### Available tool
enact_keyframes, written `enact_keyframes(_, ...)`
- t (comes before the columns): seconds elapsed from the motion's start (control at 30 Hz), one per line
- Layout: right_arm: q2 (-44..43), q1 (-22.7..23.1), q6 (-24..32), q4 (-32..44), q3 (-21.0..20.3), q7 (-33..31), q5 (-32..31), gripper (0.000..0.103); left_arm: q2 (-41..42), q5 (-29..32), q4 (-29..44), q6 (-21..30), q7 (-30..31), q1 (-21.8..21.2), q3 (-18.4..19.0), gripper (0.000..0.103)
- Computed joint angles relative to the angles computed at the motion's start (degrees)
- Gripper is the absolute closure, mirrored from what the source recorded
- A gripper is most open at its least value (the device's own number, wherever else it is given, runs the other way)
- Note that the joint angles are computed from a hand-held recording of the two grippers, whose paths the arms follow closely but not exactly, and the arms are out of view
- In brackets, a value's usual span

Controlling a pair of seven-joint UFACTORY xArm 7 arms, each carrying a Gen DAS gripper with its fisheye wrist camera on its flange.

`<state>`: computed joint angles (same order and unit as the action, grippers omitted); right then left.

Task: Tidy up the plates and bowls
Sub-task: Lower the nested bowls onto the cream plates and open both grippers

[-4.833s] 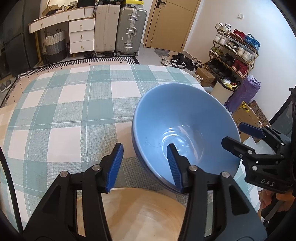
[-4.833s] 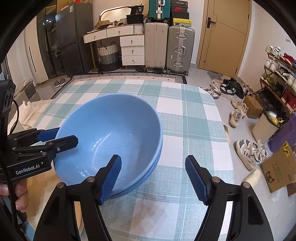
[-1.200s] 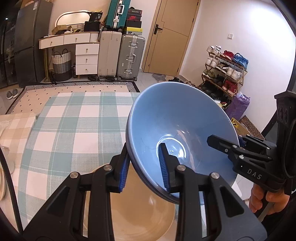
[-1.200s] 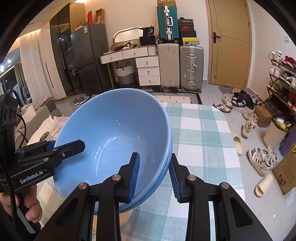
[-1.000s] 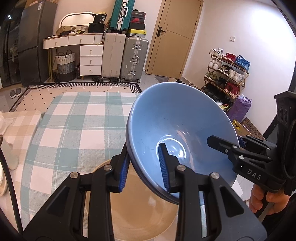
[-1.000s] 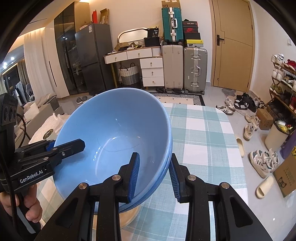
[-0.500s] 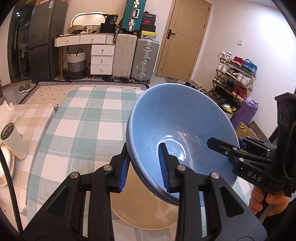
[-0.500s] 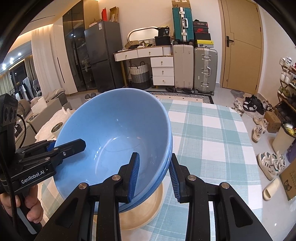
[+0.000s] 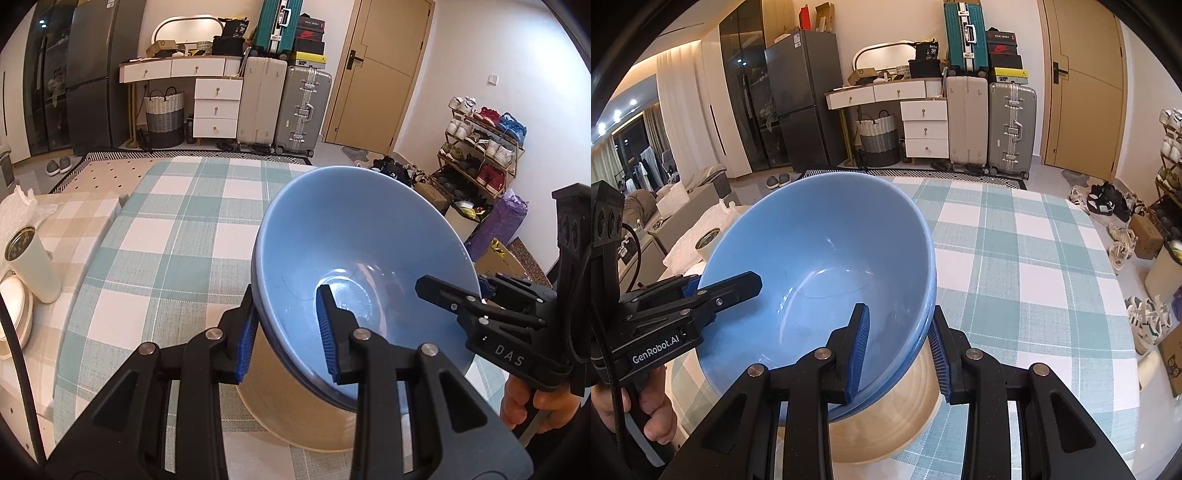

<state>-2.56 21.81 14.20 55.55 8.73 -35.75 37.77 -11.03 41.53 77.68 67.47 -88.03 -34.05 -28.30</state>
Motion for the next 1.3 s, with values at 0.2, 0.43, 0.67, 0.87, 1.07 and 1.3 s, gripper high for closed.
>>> enact_keyframes(0.2, 2.01, -0.37, -0.61, 0.23, 0.53, -0.98, 1.1, 0.071, -0.14, -0.66, -2.86, -2.76, -0.06, 0.7, 1.25, 0.077)
enact_keyframes(0.43, 3.67, -1.3, -1.13, 0.35, 1.69, -1.76, 2.14, 0.071, 0.0, -1.4, -5.27, -5.23, 0.01, 1.48, 2.27, 0.077)
enact_keyframes(0.67, 5.47, -2.49, -0.55, 2.12, 2.55, -2.1, 3.11, 0.071, 0.13, -1.41, -6.71, -7.08, 0.45, 2.33, 3.01, 0.077)
enact_keyframes(0.87, 6.62, -3.3, 0.85, 3.66, 2.83, -0.51, 1.98, 0.07, -0.26, -1.51, -7.59, -8.57, 0.53, 2.85, 3.34, 0.076)
enact_keyframes(1.07, 8.26, -4.34, 1.94, 5.56, 3.56, 0.62, 0.96, 0.07, -0.09, -1.63, -8.05, -9.99, 1.04, 3.77, 3.74, 0.074)
enact_keyframes(1.3, 8.61, -4.87, 1.53, 5.76, 4.18, 1.04, 0.06, 0.07, 0.1, -1.8, -7.82, -10.28, 1.83, 4.08, 3.92, 0.073)
